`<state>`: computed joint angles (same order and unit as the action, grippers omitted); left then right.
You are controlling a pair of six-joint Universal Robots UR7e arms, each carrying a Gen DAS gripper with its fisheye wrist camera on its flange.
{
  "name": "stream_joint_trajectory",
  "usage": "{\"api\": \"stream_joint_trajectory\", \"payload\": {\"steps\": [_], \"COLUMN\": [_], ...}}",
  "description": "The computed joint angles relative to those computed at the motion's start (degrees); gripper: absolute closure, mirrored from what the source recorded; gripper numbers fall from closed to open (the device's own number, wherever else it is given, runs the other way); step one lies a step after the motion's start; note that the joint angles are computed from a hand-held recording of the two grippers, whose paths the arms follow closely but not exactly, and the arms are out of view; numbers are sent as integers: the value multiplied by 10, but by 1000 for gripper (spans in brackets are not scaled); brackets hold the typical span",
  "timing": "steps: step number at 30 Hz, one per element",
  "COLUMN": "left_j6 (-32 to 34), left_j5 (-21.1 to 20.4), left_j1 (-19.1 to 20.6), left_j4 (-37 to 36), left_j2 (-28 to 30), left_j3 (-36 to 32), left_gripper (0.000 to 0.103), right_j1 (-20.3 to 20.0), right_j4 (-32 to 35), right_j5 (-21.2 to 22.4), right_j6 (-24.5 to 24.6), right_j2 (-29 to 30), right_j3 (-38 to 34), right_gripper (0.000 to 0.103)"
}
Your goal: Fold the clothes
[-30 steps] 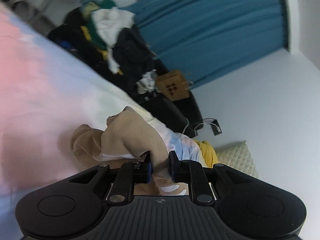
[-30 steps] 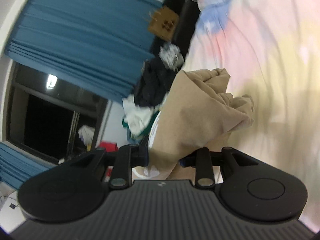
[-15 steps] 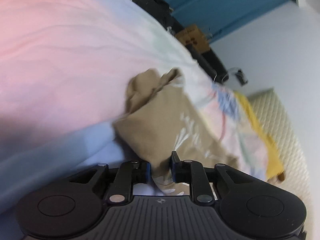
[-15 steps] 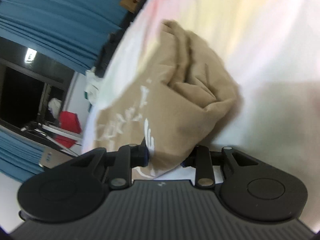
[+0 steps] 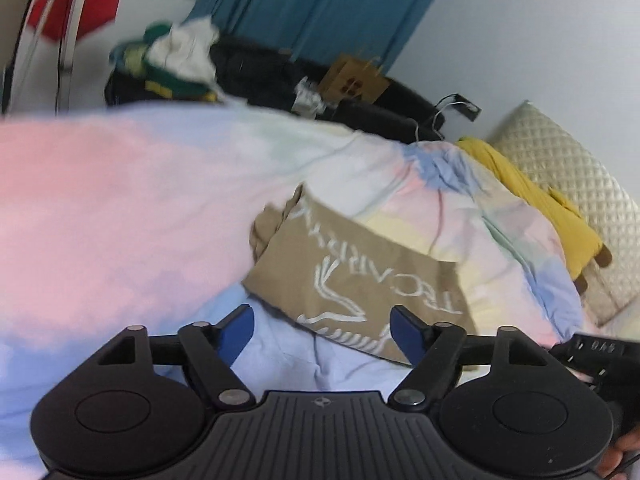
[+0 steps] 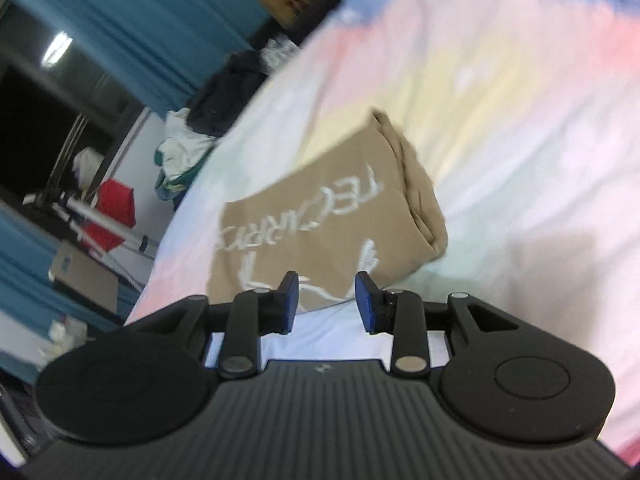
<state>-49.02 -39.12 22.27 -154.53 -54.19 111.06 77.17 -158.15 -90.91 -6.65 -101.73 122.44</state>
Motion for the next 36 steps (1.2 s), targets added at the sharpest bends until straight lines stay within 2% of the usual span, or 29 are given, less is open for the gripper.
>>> {"api": "stream_joint_trajectory", "payload": {"steps": [1,3,6,9,13,17,22,28,34,36], "left_j6": [-2,-2,-6,-37,-125,-215,-270,-325,-368,-391], "left_j5": [9,26,50,80,130,141,136,143,148,150], "left_j1": [-14,-45,-89,-132,-193,-241,-284,-307,-317,-320], "left_j4": [23,62,127,198,326,449,523,589,606,621], "left_j2": [-9,-26,-48,-68,-97,-117,-125,-122,-130,-130], "left_j3": [-4,-8,-20,-26,-25,-24,-16,-17,-1,5], "left_gripper": [21,20,10,0,0,0,0,0,0,0], "right_j1": [13,41,93,148,209,250,271,287,263,263], "right_j4": [5,8,10,15,3,-9,-45,-94,-127,-143], "right_j5": [-8,-18,-38,-65,-98,-119,-130,-158,-144,-155], "right_j6": [-8,-24,-42,-65,-105,-136,-165,-189,-206,-217], "right_j2": [-18,-54,-98,-134,-180,-219,-254,-255,-256,-246], "right_j3": [4,16,29,40,68,101,146,178,206,214], "right_gripper": [59,34,23,24,23,23,23,23,23,23]}}
